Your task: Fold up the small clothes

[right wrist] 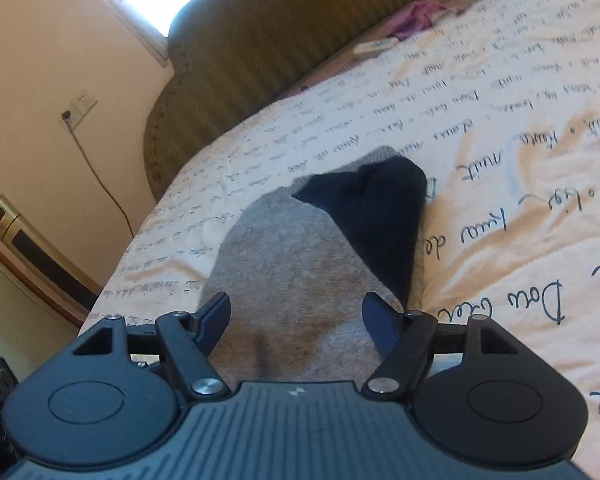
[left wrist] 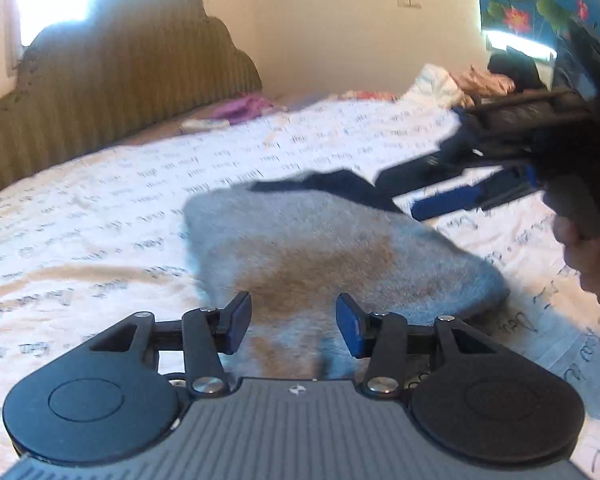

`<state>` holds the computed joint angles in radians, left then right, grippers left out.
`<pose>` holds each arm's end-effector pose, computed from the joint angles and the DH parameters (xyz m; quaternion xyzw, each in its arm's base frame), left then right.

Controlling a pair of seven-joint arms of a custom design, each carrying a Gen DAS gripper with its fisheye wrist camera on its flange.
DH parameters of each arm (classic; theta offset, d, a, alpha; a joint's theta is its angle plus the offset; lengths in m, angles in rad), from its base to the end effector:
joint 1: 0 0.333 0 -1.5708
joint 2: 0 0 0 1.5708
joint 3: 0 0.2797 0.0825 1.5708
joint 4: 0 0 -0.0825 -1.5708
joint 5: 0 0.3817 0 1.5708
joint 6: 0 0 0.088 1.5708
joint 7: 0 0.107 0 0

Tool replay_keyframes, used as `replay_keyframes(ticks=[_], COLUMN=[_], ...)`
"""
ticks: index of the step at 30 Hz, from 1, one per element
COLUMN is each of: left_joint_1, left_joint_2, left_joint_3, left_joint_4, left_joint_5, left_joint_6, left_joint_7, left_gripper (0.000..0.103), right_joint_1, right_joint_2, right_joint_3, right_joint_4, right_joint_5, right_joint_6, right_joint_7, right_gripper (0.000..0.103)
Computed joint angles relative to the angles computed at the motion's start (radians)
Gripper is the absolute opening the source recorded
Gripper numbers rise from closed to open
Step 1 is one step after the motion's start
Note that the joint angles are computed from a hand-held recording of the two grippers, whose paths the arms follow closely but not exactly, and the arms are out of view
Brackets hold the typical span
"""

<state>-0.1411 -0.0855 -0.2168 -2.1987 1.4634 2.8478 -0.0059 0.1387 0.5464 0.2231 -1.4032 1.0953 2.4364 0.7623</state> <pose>0.4873 -0.2402 0.4292 -0.5876 0.6428 -0.3324 0.3620 0.6916 0.2286 0.4201 -0.7159 0.4773 0.0804 0.5032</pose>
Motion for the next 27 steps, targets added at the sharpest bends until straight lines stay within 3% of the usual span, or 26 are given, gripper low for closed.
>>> replay_keyframes(ticks=[2,4,6,7,10,12,15,18,20,22,25,27], left_joint_1=[0.007,0.005,0.003,0.001,0.036,0.059,0.089,0.077,0.062,0.047,0.014,-0.001], left_joint_2=[-0.051,-0.049,-0.045,-0.054,-0.186,-0.288,-0.418,-0.483,-0.487,-0.475,-0.449,-0.452], left_joint_3=[0.002,0.003,-0.001,-0.008,-0.008,-0.033,-0.079,-0.126,-0.152,-0.170,-0.195,-0.173], left_joint_4=[-0.047,-0.066,-0.090,-0.105,-0.203,-0.261,-0.326,-0.353,-0.355,-0.357,-0.354,-0.361], left_joint_5=[0.060,-0.011,-0.082,-0.102,-0.041,-0.012,0.056,0.058,0.055,0.076,0.081,0.175], left_joint_6=[0.043,0.074,0.072,0.046,0.072,0.011,-0.096,-0.201,-0.243,-0.261,-0.316,-0.255], left_joint_7=[-0.084,-0.017,0.033,0.038,-0.088,-0.158,-0.219,-0.172,-0.154,-0.181,-0.174,-0.233], left_gripper=[0.055,0.055,0.056,0.056,0.056,0.058,0.068,0.075,0.078,0.080,0.081,0.081], right_joint_1=[-0.035,-0.018,0.034,0.017,0.007,-0.014,-0.016,0.018,0.058,0.107,0.115,0.117], right_joint_2=[-0.068,-0.081,-0.060,-0.068,-0.130,-0.202,-0.285,-0.341,-0.365,-0.386,-0.419,-0.440], right_joint_3=[0.025,0.005,-0.031,-0.013,-0.021,-0.020,-0.052,-0.091,-0.111,-0.138,-0.149,-0.153], right_joint_4=[-0.086,-0.115,-0.127,-0.150,-0.191,-0.262,-0.352,-0.433,-0.488,-0.564,-0.649,-0.693], right_joint_5=[0.067,0.036,-0.049,0.001,0.027,0.100,0.181,0.161,0.057,-0.128,-0.239,-0.290], right_joint_6=[-0.046,-0.095,-0.053,-0.035,-0.061,-0.056,-0.021,0.110,0.239,0.404,0.484,0.509], right_joint_7=[-0.088,-0.090,-0.034,-0.073,-0.029,-0.119,-0.187,-0.208,-0.159,-0.049,-0.001,0.030], right_gripper=[0.075,0.079,0.078,0.078,0.079,0.079,0.079,0.079,0.079,0.079,0.079,0.079])
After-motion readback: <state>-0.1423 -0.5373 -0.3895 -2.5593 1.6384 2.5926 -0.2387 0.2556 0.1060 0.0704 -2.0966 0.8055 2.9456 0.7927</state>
